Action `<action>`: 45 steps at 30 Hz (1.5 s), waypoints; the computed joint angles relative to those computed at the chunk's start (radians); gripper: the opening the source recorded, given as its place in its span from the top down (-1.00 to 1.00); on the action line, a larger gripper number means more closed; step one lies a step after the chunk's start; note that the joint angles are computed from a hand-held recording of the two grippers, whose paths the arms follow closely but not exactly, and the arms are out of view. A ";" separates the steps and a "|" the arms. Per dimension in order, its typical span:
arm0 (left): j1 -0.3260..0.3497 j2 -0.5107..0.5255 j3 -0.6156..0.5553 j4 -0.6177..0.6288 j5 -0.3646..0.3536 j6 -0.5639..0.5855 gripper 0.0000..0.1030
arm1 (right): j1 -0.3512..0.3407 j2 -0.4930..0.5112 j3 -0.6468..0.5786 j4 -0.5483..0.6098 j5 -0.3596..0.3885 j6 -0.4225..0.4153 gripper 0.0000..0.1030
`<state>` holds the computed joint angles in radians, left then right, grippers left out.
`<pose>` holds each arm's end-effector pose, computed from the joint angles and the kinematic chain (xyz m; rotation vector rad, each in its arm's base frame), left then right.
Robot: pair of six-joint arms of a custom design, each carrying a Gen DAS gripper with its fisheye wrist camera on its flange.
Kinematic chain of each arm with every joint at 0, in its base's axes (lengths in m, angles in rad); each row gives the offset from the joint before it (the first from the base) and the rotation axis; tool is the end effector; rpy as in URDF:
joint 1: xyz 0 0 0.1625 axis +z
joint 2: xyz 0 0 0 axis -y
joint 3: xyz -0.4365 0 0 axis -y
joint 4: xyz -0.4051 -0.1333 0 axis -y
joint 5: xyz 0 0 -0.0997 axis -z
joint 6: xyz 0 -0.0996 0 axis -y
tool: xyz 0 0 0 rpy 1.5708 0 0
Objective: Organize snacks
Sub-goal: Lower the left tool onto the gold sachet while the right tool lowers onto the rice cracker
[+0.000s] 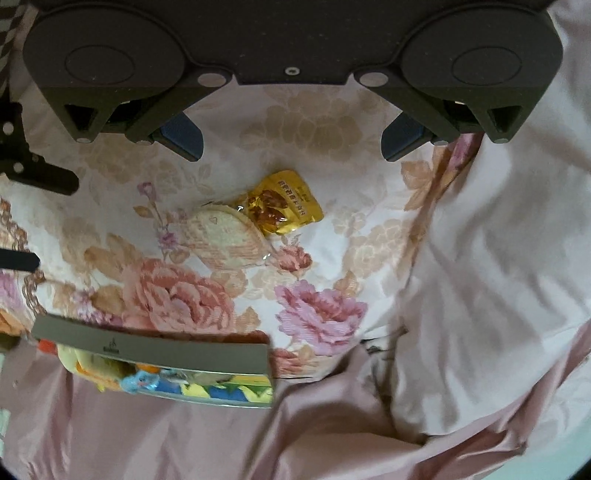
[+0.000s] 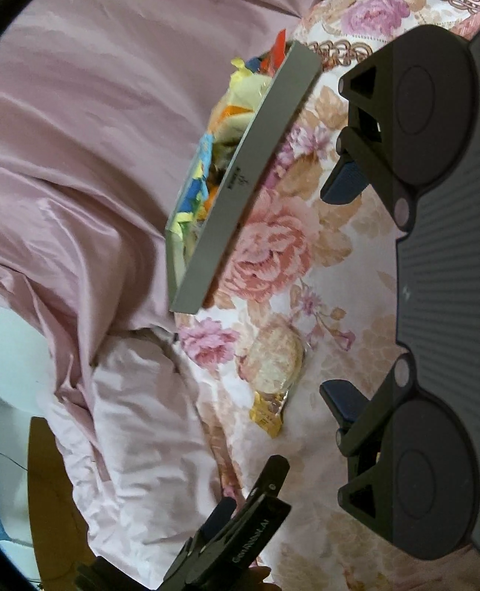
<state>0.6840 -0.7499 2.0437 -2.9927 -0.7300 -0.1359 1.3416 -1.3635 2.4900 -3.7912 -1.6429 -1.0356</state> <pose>-0.2855 -0.5005 0.0172 0.8116 2.2457 -0.6557 0.0324 -0.4162 0.2669 0.8300 -2.0706 1.0479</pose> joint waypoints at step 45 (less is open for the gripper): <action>0.057 0.061 -0.055 -0.046 0.090 0.292 -0.99 | 0.150 0.266 -0.454 0.579 -0.229 0.535 -0.73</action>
